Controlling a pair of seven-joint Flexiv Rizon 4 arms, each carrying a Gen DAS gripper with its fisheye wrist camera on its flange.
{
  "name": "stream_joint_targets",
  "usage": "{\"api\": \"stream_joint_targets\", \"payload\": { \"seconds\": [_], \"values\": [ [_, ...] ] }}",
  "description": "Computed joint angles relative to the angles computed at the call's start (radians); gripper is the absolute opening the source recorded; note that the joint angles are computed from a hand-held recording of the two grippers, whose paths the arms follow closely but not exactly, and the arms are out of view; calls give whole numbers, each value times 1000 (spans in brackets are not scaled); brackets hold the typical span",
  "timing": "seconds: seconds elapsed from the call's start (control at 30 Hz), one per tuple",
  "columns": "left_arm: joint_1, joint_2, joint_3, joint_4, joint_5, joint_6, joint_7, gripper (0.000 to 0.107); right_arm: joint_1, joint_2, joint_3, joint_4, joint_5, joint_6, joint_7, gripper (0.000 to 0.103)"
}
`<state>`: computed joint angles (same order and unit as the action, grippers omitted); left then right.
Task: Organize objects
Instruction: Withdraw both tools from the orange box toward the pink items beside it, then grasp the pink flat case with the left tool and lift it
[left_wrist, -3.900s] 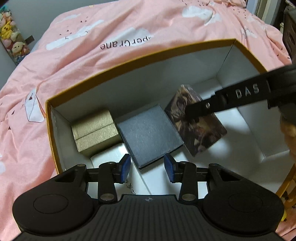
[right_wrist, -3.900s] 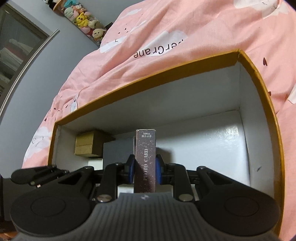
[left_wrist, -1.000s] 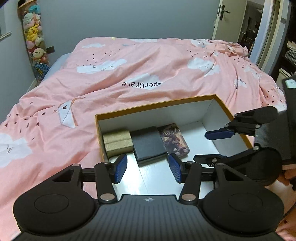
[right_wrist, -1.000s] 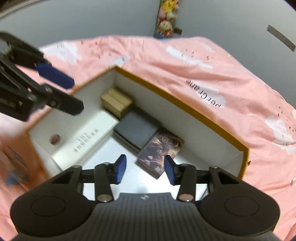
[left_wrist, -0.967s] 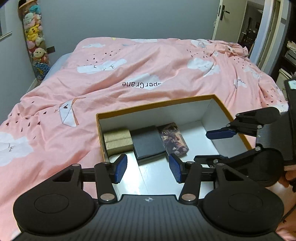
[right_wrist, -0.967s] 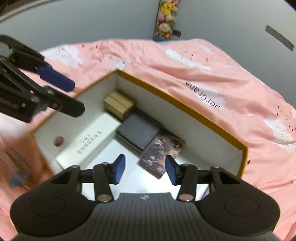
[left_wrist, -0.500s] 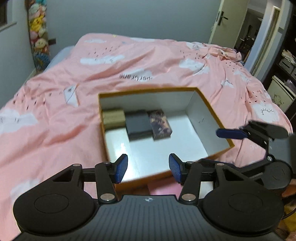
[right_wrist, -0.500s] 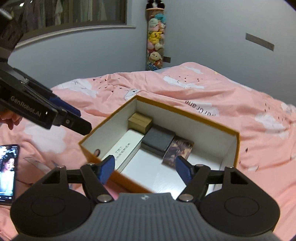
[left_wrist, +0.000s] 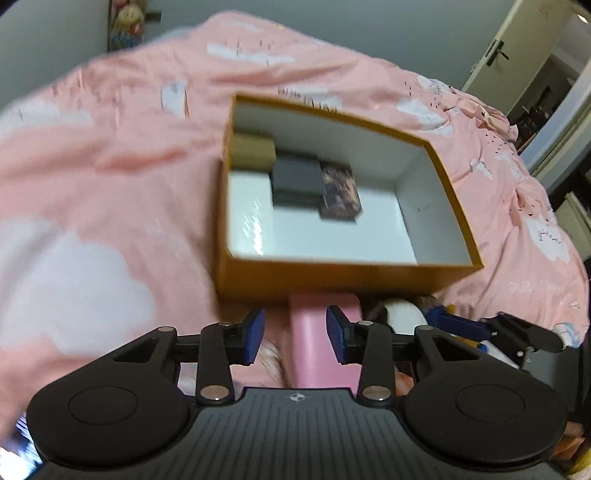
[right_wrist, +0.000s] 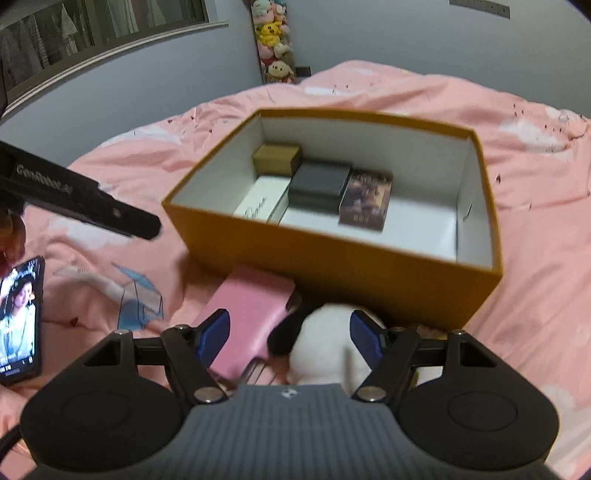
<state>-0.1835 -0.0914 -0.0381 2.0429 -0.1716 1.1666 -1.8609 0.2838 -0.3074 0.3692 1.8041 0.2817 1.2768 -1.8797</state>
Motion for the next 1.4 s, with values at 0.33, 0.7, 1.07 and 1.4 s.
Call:
{"api": "stream_joint_targets", "payload": {
  "seconds": [0.33,0.7,1.07,1.4],
  "values": [
    [-47,-92,3,4,56,58,-180,44,20,-9,-21,28,-49,5,26,55],
    [-50,-138,3,35,62,187,-257,45,25,-15,-26,51,-119,37,54,55],
    [20,-164,-122,103,-223,297,-90,62,33,-23,-35,63,-178,55,95,55],
    [23,-170,-151,112,-330,307,-3,63,32,-28,-33,68,-207,65,116,55]
  ]
}}
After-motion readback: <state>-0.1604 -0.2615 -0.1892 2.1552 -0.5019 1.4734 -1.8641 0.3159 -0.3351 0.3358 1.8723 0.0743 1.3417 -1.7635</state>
